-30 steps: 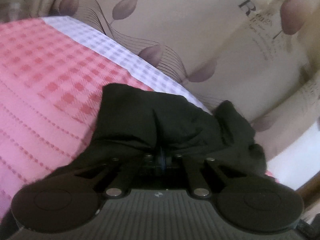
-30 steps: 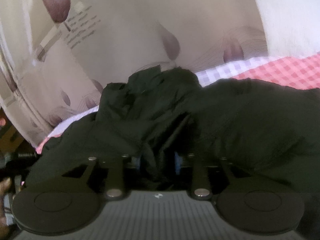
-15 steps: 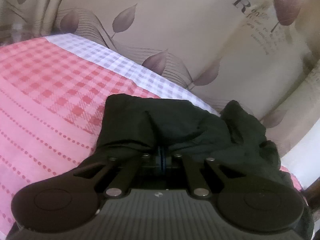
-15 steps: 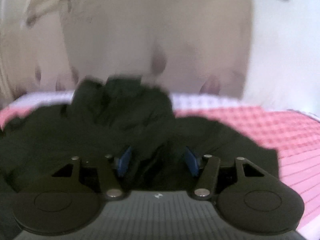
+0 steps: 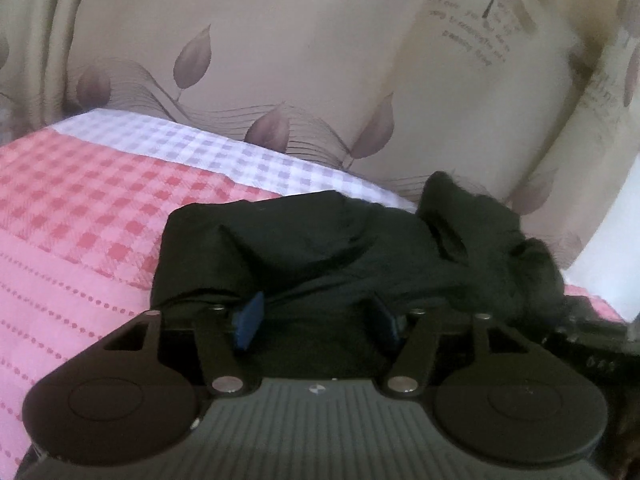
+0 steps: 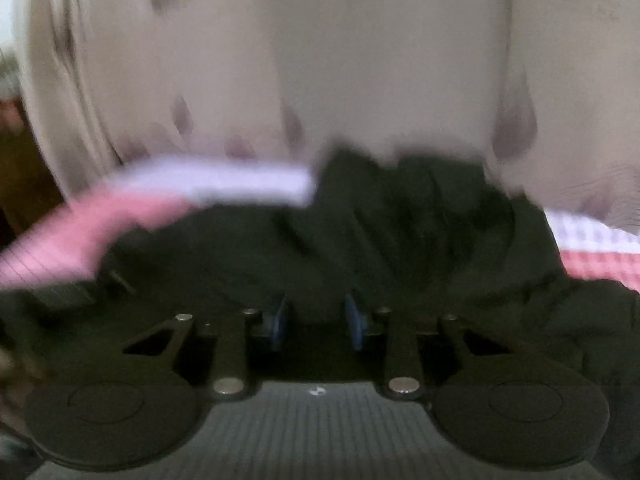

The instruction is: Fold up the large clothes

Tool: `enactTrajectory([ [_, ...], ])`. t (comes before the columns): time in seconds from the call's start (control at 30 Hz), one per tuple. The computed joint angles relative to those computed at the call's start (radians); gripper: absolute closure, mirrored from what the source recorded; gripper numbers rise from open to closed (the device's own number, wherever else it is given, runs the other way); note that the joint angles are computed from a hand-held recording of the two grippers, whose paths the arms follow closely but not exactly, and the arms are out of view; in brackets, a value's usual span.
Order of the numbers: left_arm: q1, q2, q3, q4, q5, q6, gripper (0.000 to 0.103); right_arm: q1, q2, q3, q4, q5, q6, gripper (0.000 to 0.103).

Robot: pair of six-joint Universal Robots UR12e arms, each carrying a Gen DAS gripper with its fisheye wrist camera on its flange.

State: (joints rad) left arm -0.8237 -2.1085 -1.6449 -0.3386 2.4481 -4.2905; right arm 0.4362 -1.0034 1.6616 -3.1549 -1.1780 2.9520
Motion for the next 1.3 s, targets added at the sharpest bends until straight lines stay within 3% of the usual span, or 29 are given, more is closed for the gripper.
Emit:
enactTrajectory([
  [0.13, 0.001, 0.01, -0.008, -0.048, 0.016, -0.075, 0.058, -0.028, -0.005, 0.027, -0.033, 0.034, 0.012, 0.076],
  [0.2, 0.003, 0.02, -0.031, -0.039, 0.028, -0.16, 0.078, -0.055, -0.012, 0.04, -0.039, 0.075, 0.068, 0.076],
  [0.27, 0.009, 0.036, -0.059, -0.039, 0.018, -0.267, 0.092, -0.078, -0.021, 0.049, -0.041, 0.081, 0.124, 0.076],
  [0.33, 0.014, 0.042, -0.086, 0.025, 0.003, -0.299, 0.092, -0.099, -0.028, 0.064, -0.051, 0.088, 0.144, 0.076],
  [0.47, 0.01, 0.04, -0.054, -0.077, 0.023, -0.299, 0.092, -0.124, -0.036, 0.09, -0.064, 0.101, 0.118, 0.076],
  [0.57, 0.011, 0.041, -0.057, -0.073, 0.023, -0.301, 0.092, -0.114, -0.034, 0.111, -0.126, 0.05, 0.034, 0.076],
  [0.63, 0.011, 0.04, -0.052, -0.094, 0.023, -0.308, 0.092, -0.111, -0.03, 0.099, -0.103, 0.045, 0.029, 0.076],
  [0.8, 0.004, 0.064, -0.033, -0.203, -0.001, -0.201, 0.091, -0.11, -0.08, 0.133, -0.077, 0.004, -0.028, 0.074],
  [0.83, -0.01, 0.074, -0.028, -0.238, 0.019, -0.183, 0.085, -0.115, -0.106, 0.16, -0.097, -0.016, -0.003, 0.065],
  [0.87, -0.026, 0.079, -0.031, -0.23, 0.044, -0.163, 0.058, -0.132, -0.133, 0.202, -0.158, 0.004, 0.032, 0.057],
  [0.9, -0.046, 0.086, -0.036, -0.225, 0.079, -0.151, 0.02, -0.156, -0.155, 0.246, -0.229, 0.056, 0.064, 0.036],
  [0.93, -0.074, 0.093, -0.04, -0.233, 0.125, -0.142, 0.006, -0.192, -0.182, 0.301, -0.311, 0.125, 0.106, 0.019],
  [1.03, -0.148, 0.096, -0.05, -0.175, 0.237, -0.028, 0.0, -0.293, -0.264, 0.454, -0.494, 0.268, 0.222, 0.015],
  [1.1, -0.192, 0.109, -0.046, -0.232, 0.257, -0.001, 0.0, -0.366, -0.33, 0.557, -0.544, 0.336, 0.246, 0.014],
  [1.2, -0.255, 0.113, -0.054, -0.236, 0.274, -0.023, 0.0, -0.468, -0.421, 0.69, -0.572, 0.397, 0.257, 0.011],
  [1.3, -0.306, 0.119, -0.045, -0.36, 0.282, -0.164, 0.0, -0.551, -0.485, 0.806, -0.617, 0.415, 0.277, 0.009],
])
